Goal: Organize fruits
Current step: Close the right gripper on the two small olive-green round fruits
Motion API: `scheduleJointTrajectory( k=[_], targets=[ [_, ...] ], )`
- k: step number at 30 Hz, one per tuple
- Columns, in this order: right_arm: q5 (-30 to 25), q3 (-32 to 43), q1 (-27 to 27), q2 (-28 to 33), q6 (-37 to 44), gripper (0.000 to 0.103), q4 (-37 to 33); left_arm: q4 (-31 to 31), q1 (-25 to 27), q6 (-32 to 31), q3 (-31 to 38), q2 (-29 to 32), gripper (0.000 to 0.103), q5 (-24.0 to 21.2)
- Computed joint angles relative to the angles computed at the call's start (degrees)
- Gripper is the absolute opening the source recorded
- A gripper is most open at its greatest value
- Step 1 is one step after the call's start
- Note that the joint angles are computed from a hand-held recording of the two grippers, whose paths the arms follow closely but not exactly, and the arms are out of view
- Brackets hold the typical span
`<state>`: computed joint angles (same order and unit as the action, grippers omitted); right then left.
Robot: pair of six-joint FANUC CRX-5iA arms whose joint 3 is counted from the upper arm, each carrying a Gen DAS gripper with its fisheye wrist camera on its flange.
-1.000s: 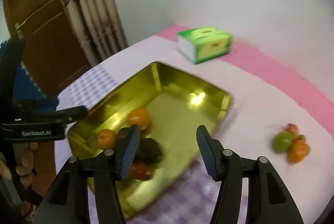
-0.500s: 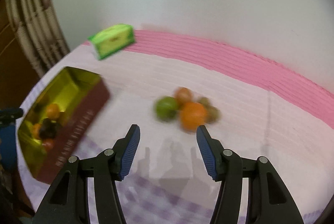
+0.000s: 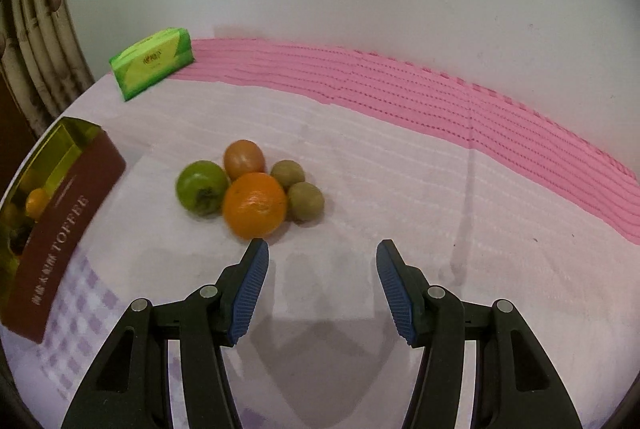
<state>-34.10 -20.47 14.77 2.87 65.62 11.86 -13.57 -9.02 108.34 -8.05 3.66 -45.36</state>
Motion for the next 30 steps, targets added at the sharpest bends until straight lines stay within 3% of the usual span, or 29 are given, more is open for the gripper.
scheduleJointTrajectory(
  k=[10, 24, 30],
  targets=[
    [0.93, 3.77, -1.45, 4.21, 6.0, 0.057, -4.64, -0.15, -1.25, -0.45, 0.16, 0.52, 0.098, 0.21],
    [2.99, 6.8, -0.8, 7.74, 8.39, 0.056, -4.06, 0.45, -3.85, -1.83, 3.11, 1.85, 0.098, -1.06],
    [3.49, 5.79, -0.58, 6.54, 9.52, 0.04, -5.07, 2.23, -5.33, -2.82, 4.88, 3.34, 0.098, -1.08]
  ],
)
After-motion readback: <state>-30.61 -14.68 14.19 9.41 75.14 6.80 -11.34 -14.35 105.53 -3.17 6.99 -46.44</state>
